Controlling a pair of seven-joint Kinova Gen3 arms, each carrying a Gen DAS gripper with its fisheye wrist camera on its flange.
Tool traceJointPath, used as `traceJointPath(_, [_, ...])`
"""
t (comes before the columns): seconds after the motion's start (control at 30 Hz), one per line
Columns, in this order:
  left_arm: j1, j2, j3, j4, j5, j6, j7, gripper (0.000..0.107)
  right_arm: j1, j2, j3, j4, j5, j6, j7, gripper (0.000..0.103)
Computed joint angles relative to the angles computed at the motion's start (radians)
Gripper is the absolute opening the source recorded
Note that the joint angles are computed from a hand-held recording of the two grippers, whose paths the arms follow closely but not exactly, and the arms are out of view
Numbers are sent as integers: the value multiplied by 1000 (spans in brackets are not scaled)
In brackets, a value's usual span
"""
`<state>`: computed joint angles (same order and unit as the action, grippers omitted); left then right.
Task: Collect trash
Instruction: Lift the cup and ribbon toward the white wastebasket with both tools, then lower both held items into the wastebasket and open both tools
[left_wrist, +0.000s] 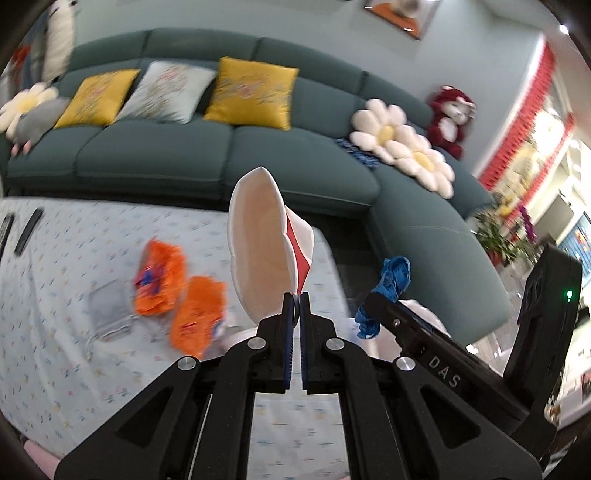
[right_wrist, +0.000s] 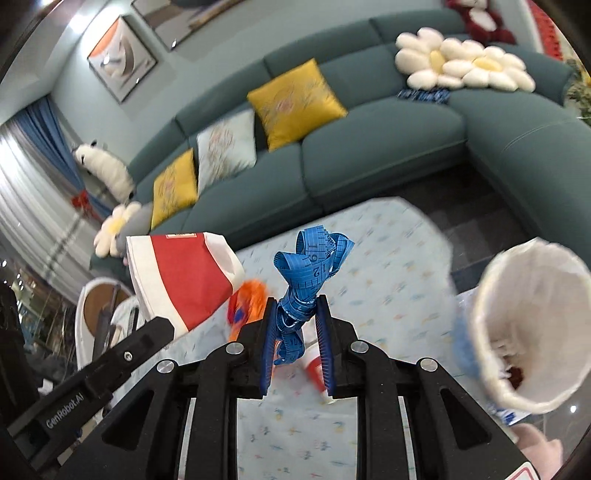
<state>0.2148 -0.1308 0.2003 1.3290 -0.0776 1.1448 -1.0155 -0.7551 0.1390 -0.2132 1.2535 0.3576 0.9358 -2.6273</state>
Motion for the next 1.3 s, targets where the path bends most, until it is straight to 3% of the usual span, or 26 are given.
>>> traceJointPath(0.17, [76, 60, 89, -93, -82, 9, 51, 3, 50, -101, -1, 69, 34, 9, -13, 20])
traceJointPath(0.43, [267, 180, 126, -230, -203, 34, 110, 3, 204, -251, -27, 193, 12, 5, -4, 20])
traceJointPath(0.87, [488, 348, 42, -411, -218, 76, 82, 3, 411, -375, -12, 339, -121, -34, 85, 20])
traceJointPath(1.17, [519, 413, -13, -448, -144, 68, 60, 4, 499, -371, -12, 376, -196, -53, 155, 22])
traceJointPath(1.2, [517, 415, -20, -437, -137, 52, 74, 7, 503, -366, -13, 377, -199, -49, 158, 24])
traceJointPath(1.3, [526, 431, -41, -442, -147, 58, 120, 41, 513, -357, -17, 384, -191, -40, 154, 30])
